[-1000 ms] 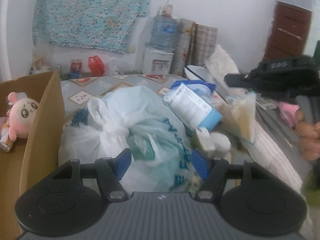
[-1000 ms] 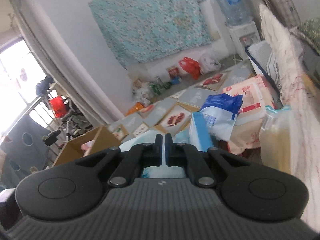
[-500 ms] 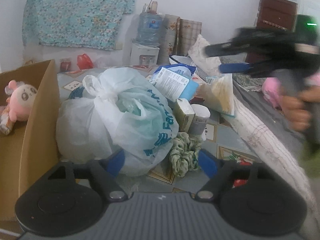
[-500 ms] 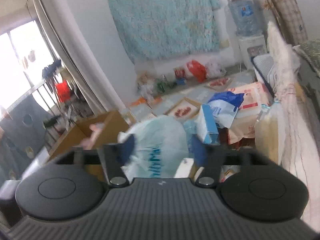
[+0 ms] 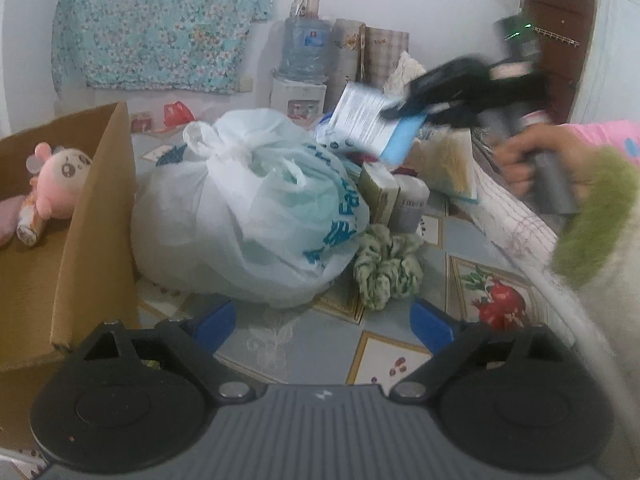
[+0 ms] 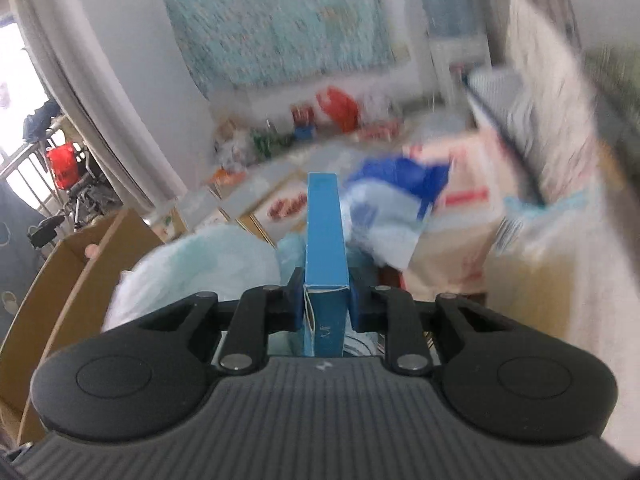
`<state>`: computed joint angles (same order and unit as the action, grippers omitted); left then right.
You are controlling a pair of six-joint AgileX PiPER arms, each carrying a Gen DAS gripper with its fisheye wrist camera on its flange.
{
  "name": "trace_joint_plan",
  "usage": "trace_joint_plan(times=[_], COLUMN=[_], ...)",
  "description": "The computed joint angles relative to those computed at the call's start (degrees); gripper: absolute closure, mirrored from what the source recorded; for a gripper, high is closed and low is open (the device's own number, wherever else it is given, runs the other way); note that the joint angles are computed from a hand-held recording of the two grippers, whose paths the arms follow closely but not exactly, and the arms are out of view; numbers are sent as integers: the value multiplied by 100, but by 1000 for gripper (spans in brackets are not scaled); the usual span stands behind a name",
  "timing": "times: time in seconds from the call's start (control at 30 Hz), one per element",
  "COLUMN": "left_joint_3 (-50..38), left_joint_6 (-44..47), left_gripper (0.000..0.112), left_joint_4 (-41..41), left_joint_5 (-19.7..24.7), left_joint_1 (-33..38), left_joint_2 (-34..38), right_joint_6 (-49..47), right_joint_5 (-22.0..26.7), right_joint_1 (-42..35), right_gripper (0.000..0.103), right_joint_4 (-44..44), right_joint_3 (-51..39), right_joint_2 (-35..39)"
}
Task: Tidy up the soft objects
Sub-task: 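Lift the blue-and-white box and lower it onto the open tablecloth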
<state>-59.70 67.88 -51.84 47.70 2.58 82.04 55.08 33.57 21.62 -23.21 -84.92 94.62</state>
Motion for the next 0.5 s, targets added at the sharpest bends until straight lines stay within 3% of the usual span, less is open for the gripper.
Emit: trace_joint_plan(times=[0.13,0.3,0.43,0.5], left_joint_3=[20,-70,-113,-162], left_joint_6=[105,-35,-30,-30], left_gripper=[17,18,18,18], left_joint_4=[-17,95,-27,-94], left_joint_5=[166,438,736,975], left_joint_1=[173,295,410,456], left_joint_2=[108,243,220,232], right_joint_6=[765,1188,2533,3302], right_joint_5=[36,413,1317,2206], right_joint_1=[669,1622,2748,3474], right_gripper=[84,83,83,83], right_joint_4=[-1082,-1218,-1818,-2297], right_joint_3=[845,1712,2320,2415], right_joint_2=[-1205,-2403,-2893,-2798])
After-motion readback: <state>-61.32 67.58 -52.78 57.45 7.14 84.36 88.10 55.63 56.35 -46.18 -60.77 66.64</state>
